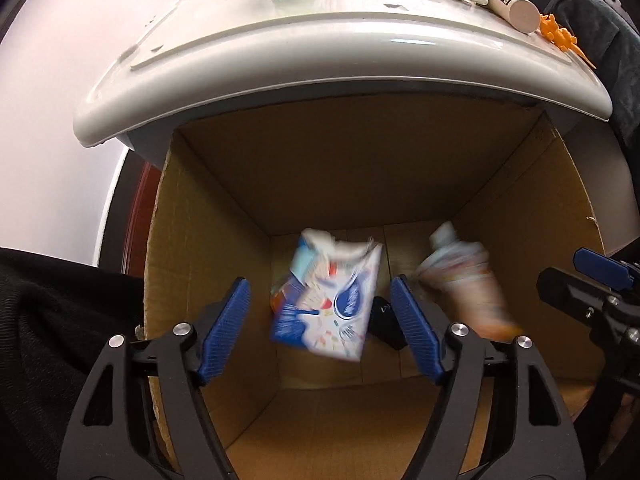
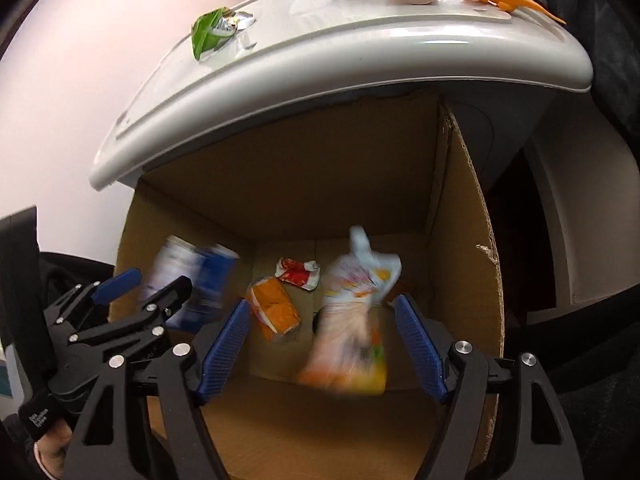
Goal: Collect trash
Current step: 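Carry the cookie box and pouch over the cardboard box and open both tools, then reach the right tool to the pink-white jar and close on it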
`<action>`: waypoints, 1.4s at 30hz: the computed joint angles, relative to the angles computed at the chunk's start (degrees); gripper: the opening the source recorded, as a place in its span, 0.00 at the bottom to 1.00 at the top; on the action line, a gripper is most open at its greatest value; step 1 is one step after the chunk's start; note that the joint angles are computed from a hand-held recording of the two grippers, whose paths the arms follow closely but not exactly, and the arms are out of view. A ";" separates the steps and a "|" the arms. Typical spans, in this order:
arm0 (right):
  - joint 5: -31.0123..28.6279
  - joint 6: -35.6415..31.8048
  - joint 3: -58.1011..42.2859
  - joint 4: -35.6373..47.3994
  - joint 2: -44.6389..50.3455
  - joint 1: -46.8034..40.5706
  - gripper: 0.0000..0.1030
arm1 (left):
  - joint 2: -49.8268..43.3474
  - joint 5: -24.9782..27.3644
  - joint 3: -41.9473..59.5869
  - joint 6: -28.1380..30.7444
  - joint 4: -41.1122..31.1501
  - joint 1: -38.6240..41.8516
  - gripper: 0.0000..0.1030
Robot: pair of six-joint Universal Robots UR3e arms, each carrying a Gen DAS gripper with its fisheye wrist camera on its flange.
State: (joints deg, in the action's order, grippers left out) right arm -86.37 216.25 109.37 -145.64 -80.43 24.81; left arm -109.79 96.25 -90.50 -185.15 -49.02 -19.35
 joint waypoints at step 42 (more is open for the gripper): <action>8.41 -5.35 -71.03 35.56 35.54 -25.63 0.68 | 2.89 -4.50 -5.07 -0.60 6.08 1.96 0.71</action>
State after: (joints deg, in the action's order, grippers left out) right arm -77.96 210.90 38.33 -110.08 -44.89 -0.83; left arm -106.90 91.74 -95.58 -185.75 -42.94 -17.39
